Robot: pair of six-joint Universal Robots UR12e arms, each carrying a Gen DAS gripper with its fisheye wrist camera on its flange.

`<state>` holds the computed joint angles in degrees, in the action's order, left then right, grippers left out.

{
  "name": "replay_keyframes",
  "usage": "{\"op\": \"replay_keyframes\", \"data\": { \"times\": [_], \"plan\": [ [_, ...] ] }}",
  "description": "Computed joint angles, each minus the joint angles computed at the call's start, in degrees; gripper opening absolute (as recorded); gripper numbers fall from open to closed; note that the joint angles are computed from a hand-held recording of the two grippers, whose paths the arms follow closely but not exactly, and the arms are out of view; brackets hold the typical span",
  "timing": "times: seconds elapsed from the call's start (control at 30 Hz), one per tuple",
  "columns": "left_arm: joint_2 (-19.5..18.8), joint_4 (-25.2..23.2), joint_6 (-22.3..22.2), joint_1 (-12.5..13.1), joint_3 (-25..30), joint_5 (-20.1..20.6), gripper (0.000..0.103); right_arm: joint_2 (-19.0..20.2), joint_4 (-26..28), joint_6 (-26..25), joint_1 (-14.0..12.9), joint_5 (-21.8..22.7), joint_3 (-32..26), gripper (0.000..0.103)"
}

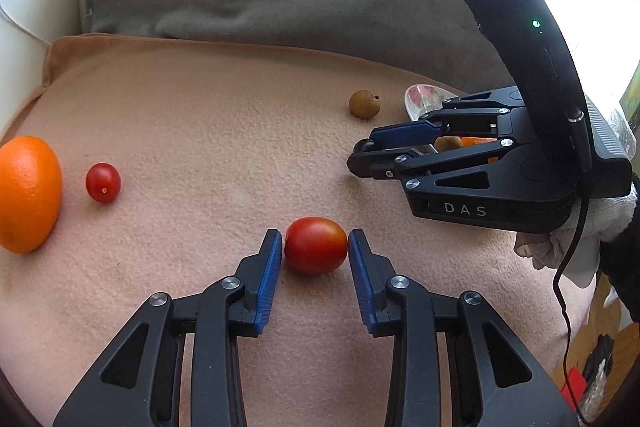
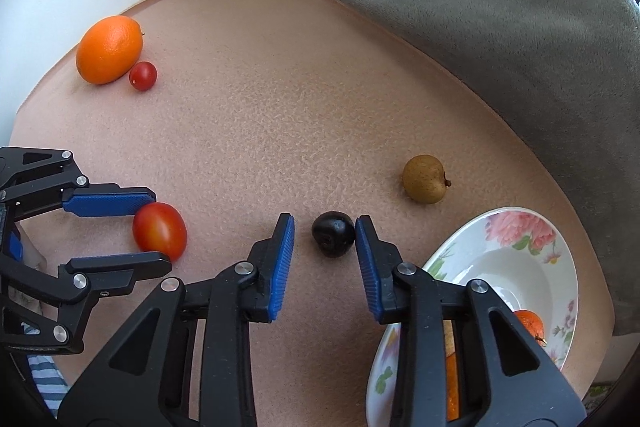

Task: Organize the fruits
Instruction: 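Grasp the dark plum with the right gripper while the left grasps the red tomato, then carry the plum and the red tomato to the plate with both grippers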

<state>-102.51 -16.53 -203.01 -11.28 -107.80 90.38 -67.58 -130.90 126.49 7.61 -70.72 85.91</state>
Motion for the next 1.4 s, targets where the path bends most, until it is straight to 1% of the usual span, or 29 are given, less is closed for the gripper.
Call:
{"op": "replay_keyframes", "data": {
  "times": [0.07, 0.33, 0.5, 0.7, 1.0, 1.17, 1.4],
  "plan": [
    [-0.1, 0.0, 0.0, -0.1, 0.1, 0.2, 0.032, 0.2, -0.5, 0.4, 0.1, -0.5, -0.1, 0.024],
    [0.0, 0.6, -0.7, 0.2, -0.2, -0.4, 0.031, 0.3, -0.6, 1.3, -0.1, 0.1, -0.1, 0.023],
    [0.6, 1.1, -1.3, 0.3, -0.8, -0.1, 0.031, -0.3, 0.7, 2.6, -1.0, 3.4, 0.0, 0.023],
    [1.0, 1.7, -1.4, 0.1, -0.9, 0.3, 0.031, -1.6, 0.5, 3.2, -2.0, 6.7, 0.8, 0.023],
    [0.7, 2.6, -0.3, -0.6, 0.5, 1.0, 0.031, -3.1, 0.0, 5.6, -4.2, 11.5, 1.3, 0.023],
    [0.0, 3.1, 0.3, -0.9, 1.8, 1.1, 0.031, -3.9, -0.8, 7.4, -5.9, 13.7, 1.5, 0.023],
    [-1.3, 3.9, 1.8, -1.5, 4.3, 0.8, 0.031, -4.3, -3.0, 10.4, -8.2, 14.8, 1.9, 0.023]
  ]
}}
